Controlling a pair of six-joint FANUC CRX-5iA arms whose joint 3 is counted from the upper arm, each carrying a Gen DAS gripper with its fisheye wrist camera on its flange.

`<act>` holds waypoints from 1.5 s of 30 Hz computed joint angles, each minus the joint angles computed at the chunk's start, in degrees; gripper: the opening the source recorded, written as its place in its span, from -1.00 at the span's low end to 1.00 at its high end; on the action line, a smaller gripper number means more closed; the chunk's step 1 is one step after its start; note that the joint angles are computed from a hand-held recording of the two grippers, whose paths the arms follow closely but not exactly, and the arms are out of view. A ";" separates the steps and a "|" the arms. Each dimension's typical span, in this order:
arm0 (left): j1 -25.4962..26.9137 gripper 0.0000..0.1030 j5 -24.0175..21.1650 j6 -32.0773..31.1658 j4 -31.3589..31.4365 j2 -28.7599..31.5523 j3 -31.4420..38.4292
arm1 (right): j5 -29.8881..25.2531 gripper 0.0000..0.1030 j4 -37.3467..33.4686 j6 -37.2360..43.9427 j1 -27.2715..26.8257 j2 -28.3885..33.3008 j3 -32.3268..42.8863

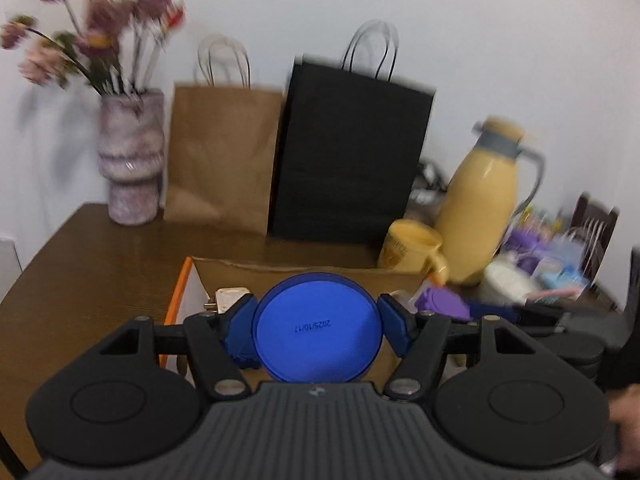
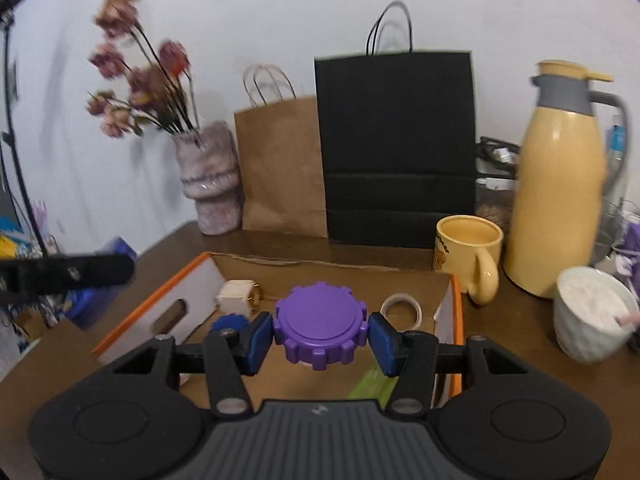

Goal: Organize rigid objects
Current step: 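Lift the blue lid and purple cap and carry both over the box, then lower the blue lid and purple cap into the box and open both grippers, then withdraw both tools from the box back toward the table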

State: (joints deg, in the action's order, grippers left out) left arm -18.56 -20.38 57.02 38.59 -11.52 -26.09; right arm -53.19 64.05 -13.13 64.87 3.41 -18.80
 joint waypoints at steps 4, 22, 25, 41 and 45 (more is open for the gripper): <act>1.74 0.30 -13.64 4.76 -11.14 13.45 16.35 | 2.61 0.00 -18.52 16.31 -5.66 5.13 11.12; -0.76 0.63 -26.03 22.13 -29.79 32.96 40.46 | -1.31 0.30 -30.57 27.98 -13.54 17.62 23.74; -0.71 0.63 -27.22 23.65 -30.01 32.22 40.75 | -1.36 0.30 -30.03 27.08 -13.08 16.72 23.02; 3.79 1.00 -27.60 17.50 -27.20 10.57 26.37 | -14.54 1.00 -16.75 15.48 -0.69 3.89 13.85; 4.32 1.00 -26.91 20.10 -28.60 6.04 22.90 | -16.60 1.00 -13.32 11.12 2.51 2.02 10.83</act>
State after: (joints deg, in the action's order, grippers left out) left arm -14.24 -47.29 77.13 9.99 -5.49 -3.19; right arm -69.79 50.72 -2.01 67.37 5.43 -7.96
